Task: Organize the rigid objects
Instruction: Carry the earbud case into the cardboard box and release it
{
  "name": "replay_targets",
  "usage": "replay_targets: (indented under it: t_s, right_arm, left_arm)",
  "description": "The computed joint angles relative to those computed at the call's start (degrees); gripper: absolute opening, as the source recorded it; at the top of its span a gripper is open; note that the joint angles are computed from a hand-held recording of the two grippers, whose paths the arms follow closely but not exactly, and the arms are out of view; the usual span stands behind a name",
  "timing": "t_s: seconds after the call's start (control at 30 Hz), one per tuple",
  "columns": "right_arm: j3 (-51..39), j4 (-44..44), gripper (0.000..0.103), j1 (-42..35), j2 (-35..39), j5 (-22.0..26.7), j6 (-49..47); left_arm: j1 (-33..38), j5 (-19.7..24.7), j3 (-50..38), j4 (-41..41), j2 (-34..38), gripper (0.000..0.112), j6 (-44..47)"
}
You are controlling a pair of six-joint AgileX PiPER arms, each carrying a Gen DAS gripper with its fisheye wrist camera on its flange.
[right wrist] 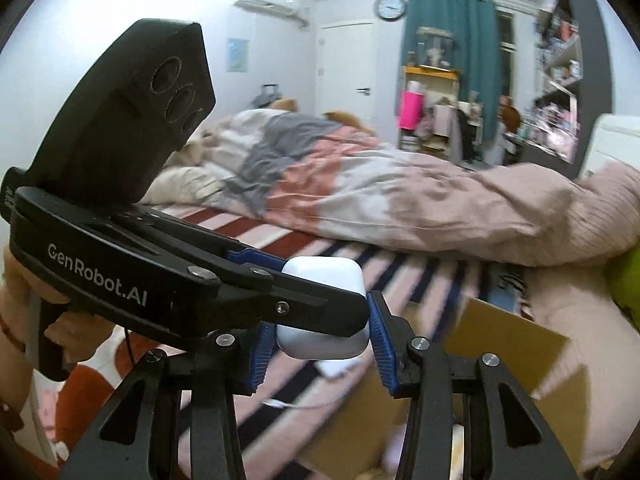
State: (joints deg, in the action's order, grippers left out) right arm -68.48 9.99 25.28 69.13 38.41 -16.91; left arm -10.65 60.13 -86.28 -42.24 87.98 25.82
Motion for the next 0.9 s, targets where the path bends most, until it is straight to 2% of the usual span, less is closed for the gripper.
replay_targets:
  t_s: [0.13,0.27,0.43,0.53,0.67,0.77,0.9]
  right_arm:
    - [-1.8,4.1,0.039,-9.1,0.7,5.5,-4.7]
    - [-3.9,7.8,0.039,-16.9,2.7,13.0,-9.4]
    - [-2.0,10.3,0.039,-21.9,2.8,14.1,-14.2]
    - [0.2,7.5,0.040,-21.1,2.1,12.7,-12.8]
    - [0.0,7.1,0.042,-21.0,2.2,13.1,-11.0]
    - [0.1,4.5,0.052,-18.6,1.1,11.9,-8.4]
    - [-1.9,4.5,0.052,-15.0,0.9,11.7,-7.0]
  left_arm:
    - [-7.8,1.2,-8.5,6.1,7.3,0.036,-6.1]
    - [-11.8,3.8,-14.3,9.1,12.7,0.036,-10.0]
    - [-14.2,4.2,-16.5,12.3,15.0,0.036,-13.2]
    - [-14.3,2.6,-14.8,14.4,14.0,0.041,-14.7]
    - [-13.5,-0.5,-10.3,16.5,9.4,0.064,-14.9]
    - [-11.7,-1.8,-6.5,17.2,4.6,0.068,-14.8]
    - [-6.0,-2.5,-1.5,17.2,-2.1,0.069,-14.0]
